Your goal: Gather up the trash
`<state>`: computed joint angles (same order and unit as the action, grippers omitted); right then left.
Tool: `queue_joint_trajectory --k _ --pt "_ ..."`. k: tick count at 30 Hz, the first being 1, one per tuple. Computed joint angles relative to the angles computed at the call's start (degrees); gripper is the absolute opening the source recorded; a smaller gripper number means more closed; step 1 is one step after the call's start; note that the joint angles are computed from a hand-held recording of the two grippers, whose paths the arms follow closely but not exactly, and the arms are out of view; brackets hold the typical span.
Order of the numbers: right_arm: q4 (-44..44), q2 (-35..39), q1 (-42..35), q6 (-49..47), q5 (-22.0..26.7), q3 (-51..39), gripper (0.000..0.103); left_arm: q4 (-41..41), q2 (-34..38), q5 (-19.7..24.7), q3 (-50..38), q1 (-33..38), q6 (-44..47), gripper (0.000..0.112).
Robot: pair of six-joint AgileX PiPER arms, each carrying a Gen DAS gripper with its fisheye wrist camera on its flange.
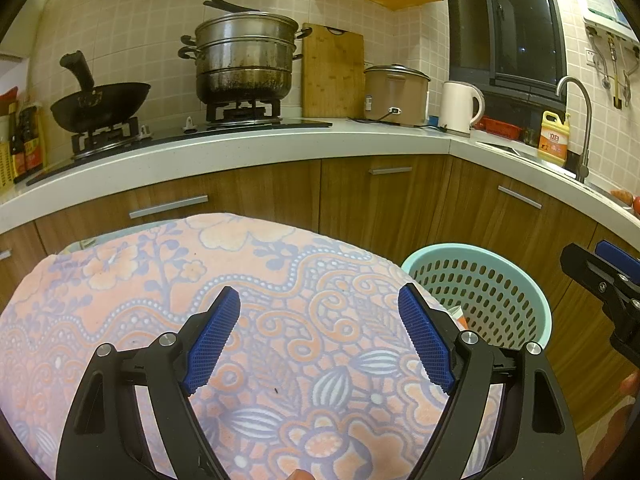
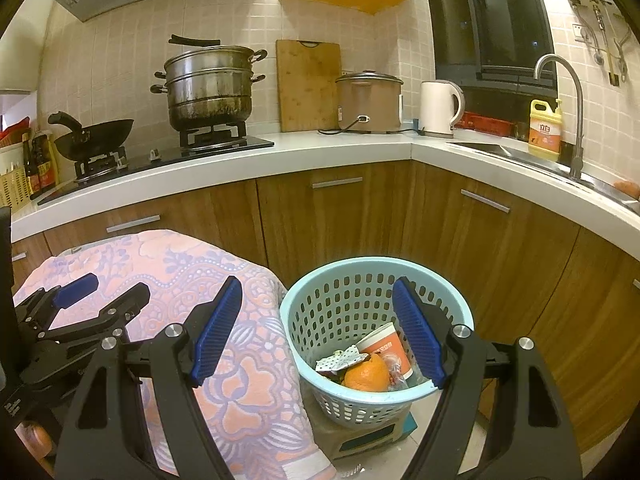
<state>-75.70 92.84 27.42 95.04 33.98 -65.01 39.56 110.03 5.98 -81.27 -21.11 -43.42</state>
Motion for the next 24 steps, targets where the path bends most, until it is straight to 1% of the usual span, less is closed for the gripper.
queue_joint_trajectory --k 7,11,18,24 --pt "-0.4 0.0 0.2 0.5 0.1 0.2 0.074 1.0 0.0 0.0 0.1 -0.1 -1.1 0.080" --pt "-0.4 0.1 0.2 0.5 0.1 0.2 0.074 -1.0 0.0 0.0 0.0 0.1 1.0 0.080" --pt "-0.6 0.6 0.0 0.7 -0.3 0.3 0.074 -2.2 0.1 0.1 -0.2 0.1 1.8 0.081" --pt "-0.6 1.1 -0.3 0.8 -0.8 0.3 0.074 -1.2 0.0 0.3 -0.2 0.1 0.7 0.081"
